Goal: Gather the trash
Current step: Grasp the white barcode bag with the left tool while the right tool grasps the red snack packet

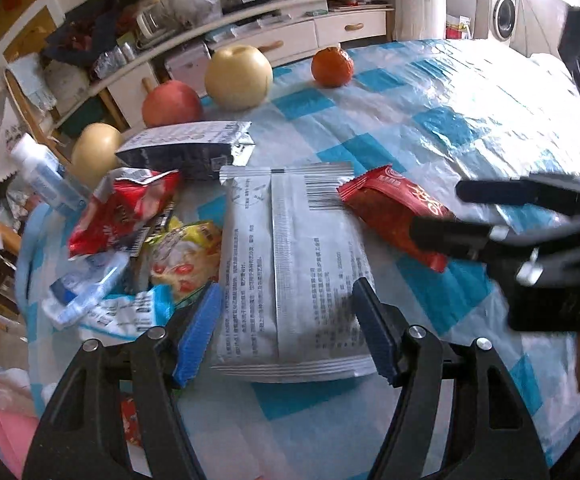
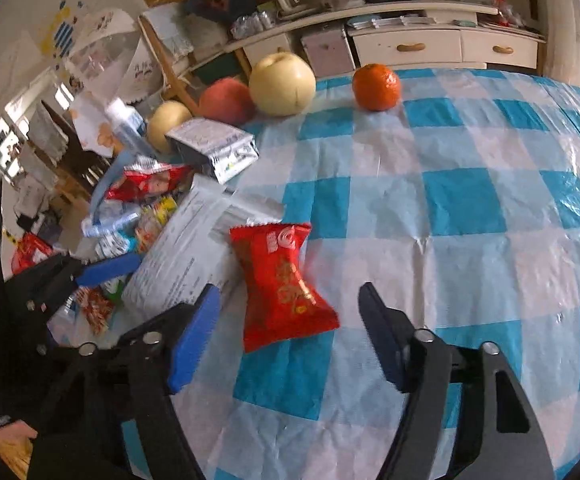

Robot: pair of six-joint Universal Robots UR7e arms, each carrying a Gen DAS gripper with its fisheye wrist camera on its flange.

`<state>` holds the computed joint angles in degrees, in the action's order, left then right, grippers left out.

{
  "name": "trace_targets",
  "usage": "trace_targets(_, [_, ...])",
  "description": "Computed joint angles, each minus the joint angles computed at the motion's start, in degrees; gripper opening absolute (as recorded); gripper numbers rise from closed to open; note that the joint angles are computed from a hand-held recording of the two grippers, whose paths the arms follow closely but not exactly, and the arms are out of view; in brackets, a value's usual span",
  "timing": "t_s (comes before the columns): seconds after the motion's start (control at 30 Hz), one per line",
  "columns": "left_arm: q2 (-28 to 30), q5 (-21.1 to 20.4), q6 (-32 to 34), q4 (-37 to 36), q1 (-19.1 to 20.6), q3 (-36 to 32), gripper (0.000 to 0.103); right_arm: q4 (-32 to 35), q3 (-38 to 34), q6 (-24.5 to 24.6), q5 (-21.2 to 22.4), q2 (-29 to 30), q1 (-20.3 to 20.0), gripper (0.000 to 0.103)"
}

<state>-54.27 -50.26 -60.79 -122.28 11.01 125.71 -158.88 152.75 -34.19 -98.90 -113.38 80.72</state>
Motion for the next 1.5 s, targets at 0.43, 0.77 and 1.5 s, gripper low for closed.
trace_targets(0.43, [3.49,-0.52,2.67,2.74,1.81,-3.46,0.087,-5.94,0.13,0.11,-1.72,4.49,0.93,0.061])
trace_targets(0.77, [3.29,-0.03,-0.26,-2.19,2.58,-1.51,0.084,-12.63,0.99,-1.23,-5.49,8.40,3.49,0.061])
trace_targets(1.5, [-11.52,-0.07,-18.58,1.59,-9.44,8.94,0.077,-13.28,2.48,-2.36,-3.56,6.75,2.04,0.034])
